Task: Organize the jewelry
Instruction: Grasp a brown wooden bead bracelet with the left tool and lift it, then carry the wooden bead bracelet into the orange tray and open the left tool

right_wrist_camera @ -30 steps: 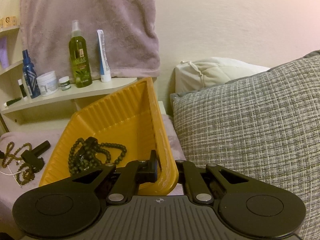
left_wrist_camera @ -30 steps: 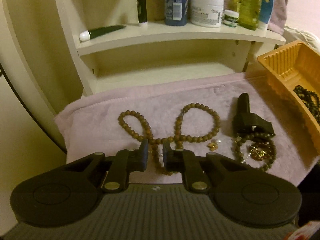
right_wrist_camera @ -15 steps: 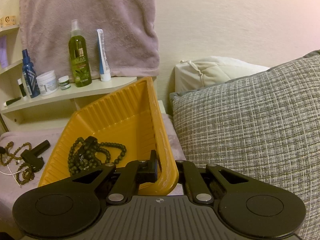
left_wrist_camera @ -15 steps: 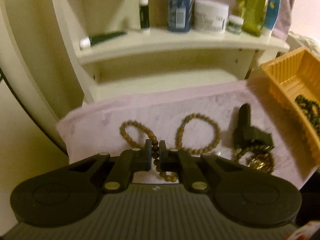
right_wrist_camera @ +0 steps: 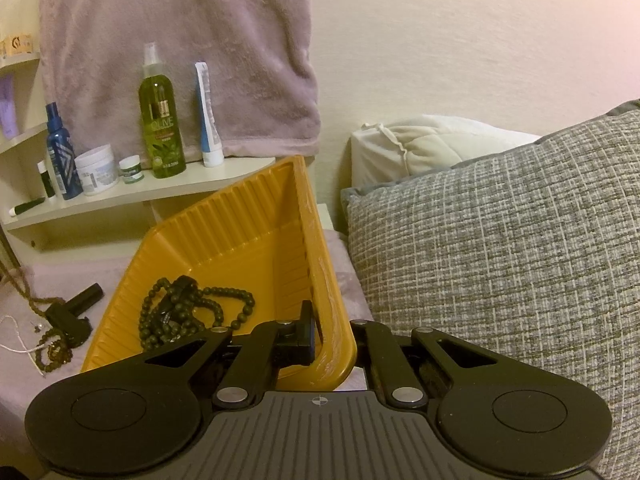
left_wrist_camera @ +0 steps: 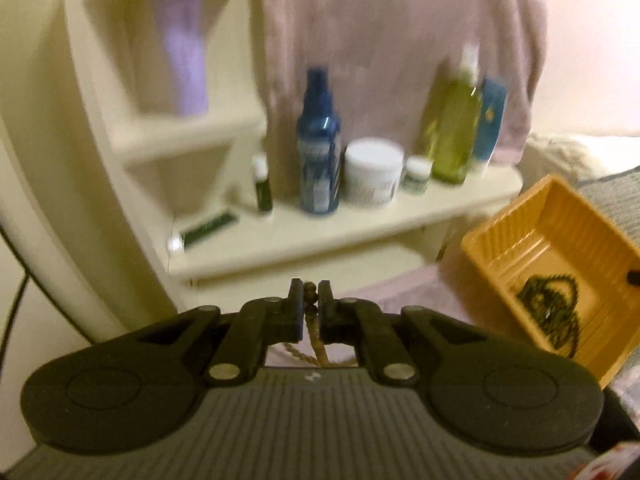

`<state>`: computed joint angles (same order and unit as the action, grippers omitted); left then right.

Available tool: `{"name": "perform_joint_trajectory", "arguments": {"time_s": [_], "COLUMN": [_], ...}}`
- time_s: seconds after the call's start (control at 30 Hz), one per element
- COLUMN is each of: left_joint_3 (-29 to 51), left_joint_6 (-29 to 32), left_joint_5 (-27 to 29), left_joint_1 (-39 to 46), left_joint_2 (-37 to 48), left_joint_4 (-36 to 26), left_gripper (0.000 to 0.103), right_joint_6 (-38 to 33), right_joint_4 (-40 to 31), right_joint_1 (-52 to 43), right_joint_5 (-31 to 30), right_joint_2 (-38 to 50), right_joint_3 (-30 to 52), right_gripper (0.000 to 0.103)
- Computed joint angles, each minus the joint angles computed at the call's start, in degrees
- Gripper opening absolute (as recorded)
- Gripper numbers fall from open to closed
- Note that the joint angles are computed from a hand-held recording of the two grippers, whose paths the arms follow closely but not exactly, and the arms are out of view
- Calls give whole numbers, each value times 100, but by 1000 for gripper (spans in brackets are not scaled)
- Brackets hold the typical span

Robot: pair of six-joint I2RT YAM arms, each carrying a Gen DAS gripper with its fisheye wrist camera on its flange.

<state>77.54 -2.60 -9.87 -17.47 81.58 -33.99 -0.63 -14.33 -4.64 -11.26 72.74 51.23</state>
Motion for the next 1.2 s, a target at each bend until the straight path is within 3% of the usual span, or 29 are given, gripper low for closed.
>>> {"name": "perform_joint_trajectory", "arguments": {"time_s": [0.53, 1.2], "left_joint_3": [2455, 5102], "left_joint_6": [564, 614], "left_joint_5": [-31, 1400], "left_joint_1": [-894, -2185], "left_joint_2": [807, 3096], "left_joint_4": [-702, -1776], "left_gripper": [5, 6], "right_joint_6": [36, 132], "right_joint_4": [30, 50], "right_joint_1": [47, 22], "right_joint_5": [12, -9], "right_joint_2": [-65, -28], "right_joint_3": [-26, -27], "right_gripper": [6, 6]}}
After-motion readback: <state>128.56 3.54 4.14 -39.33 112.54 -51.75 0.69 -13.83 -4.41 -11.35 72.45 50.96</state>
